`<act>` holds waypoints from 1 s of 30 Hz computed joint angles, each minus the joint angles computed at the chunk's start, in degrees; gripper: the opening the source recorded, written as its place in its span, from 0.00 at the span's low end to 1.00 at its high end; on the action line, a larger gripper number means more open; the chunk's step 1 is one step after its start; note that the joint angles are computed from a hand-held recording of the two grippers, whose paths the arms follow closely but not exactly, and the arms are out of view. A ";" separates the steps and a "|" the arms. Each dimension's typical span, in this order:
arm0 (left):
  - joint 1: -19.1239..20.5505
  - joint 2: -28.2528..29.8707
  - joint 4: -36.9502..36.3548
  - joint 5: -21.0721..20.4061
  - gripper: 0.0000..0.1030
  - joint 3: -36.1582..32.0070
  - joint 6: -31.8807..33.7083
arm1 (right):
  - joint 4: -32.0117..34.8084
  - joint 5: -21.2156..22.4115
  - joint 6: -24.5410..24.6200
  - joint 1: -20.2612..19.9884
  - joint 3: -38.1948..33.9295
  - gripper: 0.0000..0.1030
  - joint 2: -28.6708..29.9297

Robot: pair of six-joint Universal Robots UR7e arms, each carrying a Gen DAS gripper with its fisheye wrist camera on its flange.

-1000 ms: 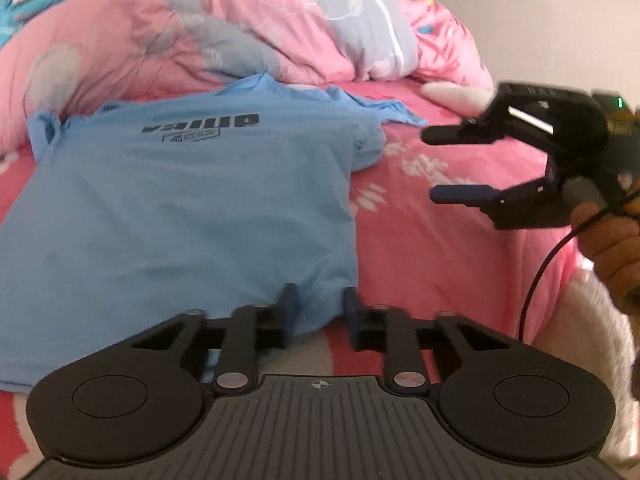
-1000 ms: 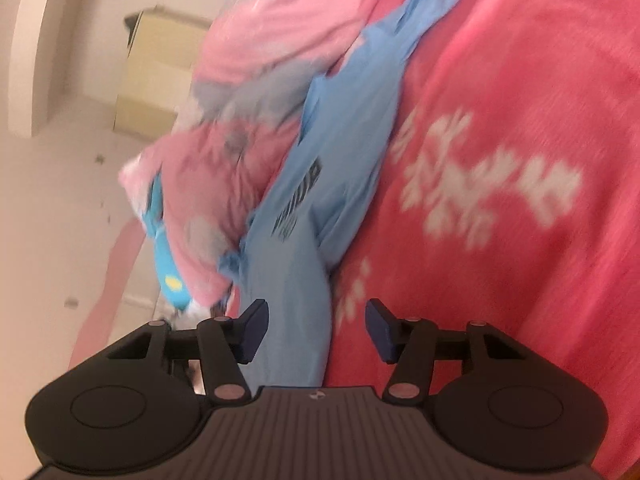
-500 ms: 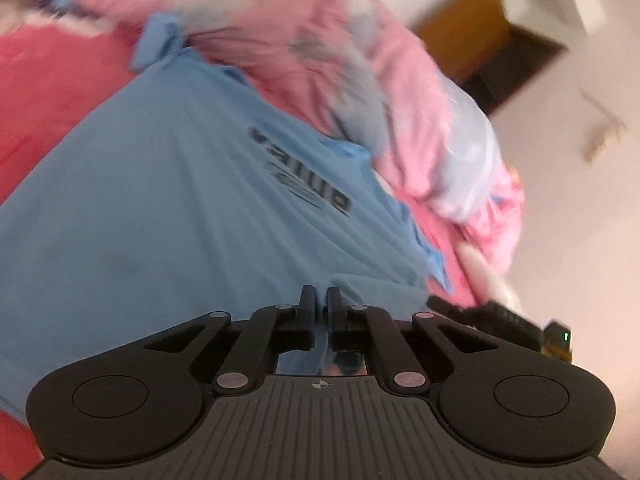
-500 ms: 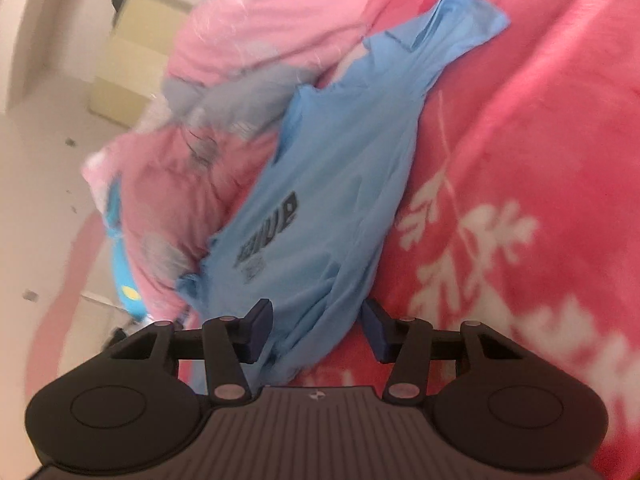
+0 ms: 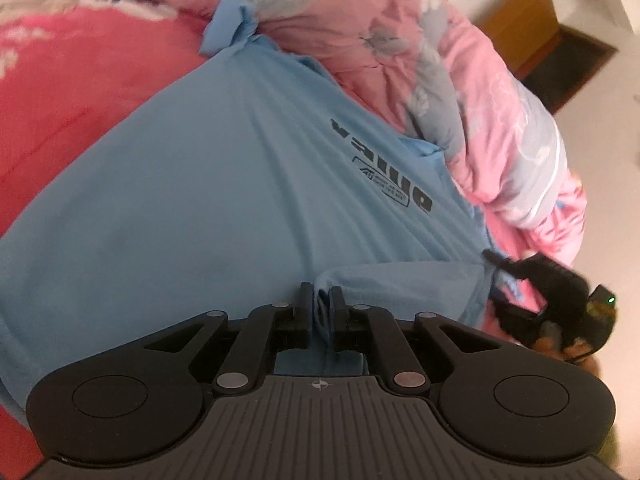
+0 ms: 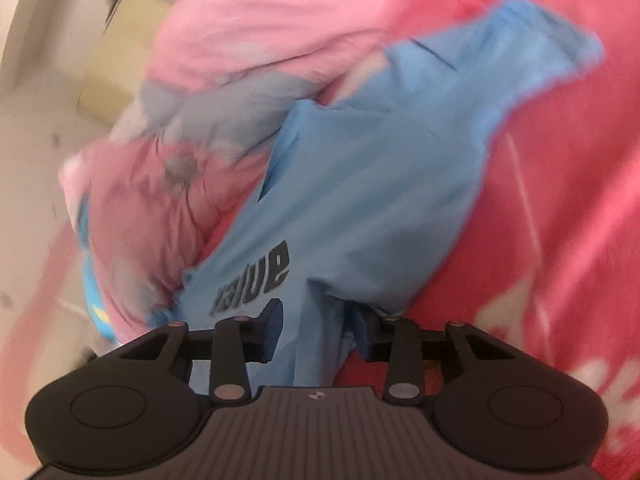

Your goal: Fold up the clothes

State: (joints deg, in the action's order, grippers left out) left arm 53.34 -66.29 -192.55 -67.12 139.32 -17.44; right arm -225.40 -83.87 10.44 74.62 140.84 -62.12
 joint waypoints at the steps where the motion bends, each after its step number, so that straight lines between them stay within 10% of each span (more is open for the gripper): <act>1: -0.31 -0.05 -0.05 0.44 0.08 0.14 0.45 | -0.92 2.25 1.49 -1.18 0.98 0.41 -0.34; 12: -4.05 -0.55 -1.83 5.32 0.11 2.95 4.28 | 7.16 10.38 -1.29 -1.02 13.08 0.49 -10.30; 22: -6.58 -2.66 -1.22 8.10 0.15 6.10 4.89 | 6.56 -26.88 -46.09 26.35 3.35 0.48 3.36; 30: -7.35 -2.73 -1.50 8.60 0.16 6.83 5.82 | 5.75 -34.42 -59.41 27.69 -1.29 0.35 11.15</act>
